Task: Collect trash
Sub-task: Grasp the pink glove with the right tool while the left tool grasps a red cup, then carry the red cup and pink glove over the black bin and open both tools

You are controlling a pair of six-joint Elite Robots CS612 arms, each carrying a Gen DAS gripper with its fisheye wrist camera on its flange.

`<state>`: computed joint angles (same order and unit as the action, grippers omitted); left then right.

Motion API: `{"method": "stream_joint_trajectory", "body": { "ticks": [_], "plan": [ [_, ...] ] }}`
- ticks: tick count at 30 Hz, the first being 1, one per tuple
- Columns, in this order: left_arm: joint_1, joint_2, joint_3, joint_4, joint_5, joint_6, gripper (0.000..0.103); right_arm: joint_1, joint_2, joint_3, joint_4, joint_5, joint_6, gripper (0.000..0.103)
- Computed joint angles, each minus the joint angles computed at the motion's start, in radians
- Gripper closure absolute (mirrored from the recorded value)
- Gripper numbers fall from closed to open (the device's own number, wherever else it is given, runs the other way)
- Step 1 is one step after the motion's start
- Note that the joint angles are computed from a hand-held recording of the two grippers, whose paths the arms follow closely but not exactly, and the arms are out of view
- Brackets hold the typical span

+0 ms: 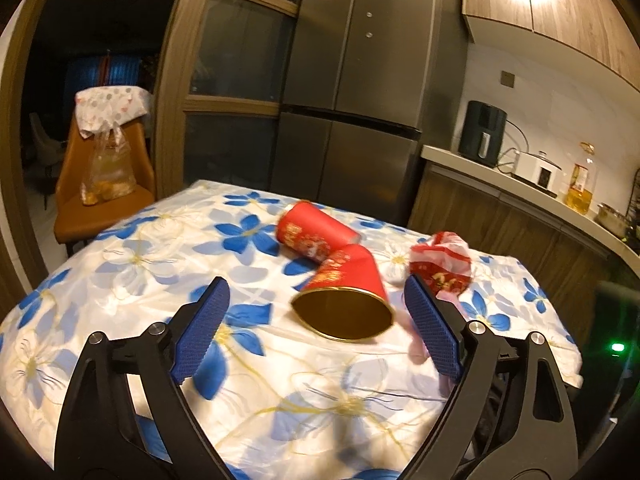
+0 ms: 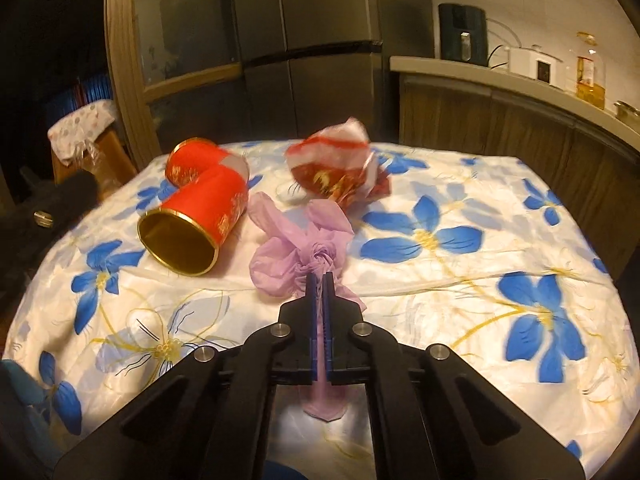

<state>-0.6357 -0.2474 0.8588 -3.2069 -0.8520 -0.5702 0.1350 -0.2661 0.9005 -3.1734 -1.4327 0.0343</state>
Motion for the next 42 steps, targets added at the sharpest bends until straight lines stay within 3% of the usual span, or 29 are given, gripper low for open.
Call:
{"method": "stream_joint_trajectory", "body": {
  "ticks": [4, 13, 21, 27, 42],
  "plan": [
    [0.007, 0.018, -0.046, 0.049, -0.073, -0.019, 0.029, -0.011, -0.026, 0.061, -0.078, -0.017, 0.005, 0.100],
    [0.031, 0.081, -0.191, 0.210, -0.224, -0.099, 0.056, -0.027, -0.050, 0.113, -0.144, -0.032, 0.014, 0.100],
    [0.042, 0.103, -0.231, 0.243, -0.285, -0.125, 0.099, -0.031, -0.062, 0.134, -0.165, -0.036, 0.017, 0.100],
    [0.032, 0.090, -0.196, 0.177, -0.272, -0.080, 0.101, -0.032, -0.075, 0.157, -0.194, -0.042, 0.018, 0.100],
    [-0.022, -0.029, 0.035, -0.071, -0.183, 0.025, 0.101, -0.053, -0.150, 0.293, -0.365, -0.032, 0.039, 0.101]
  ]
}}
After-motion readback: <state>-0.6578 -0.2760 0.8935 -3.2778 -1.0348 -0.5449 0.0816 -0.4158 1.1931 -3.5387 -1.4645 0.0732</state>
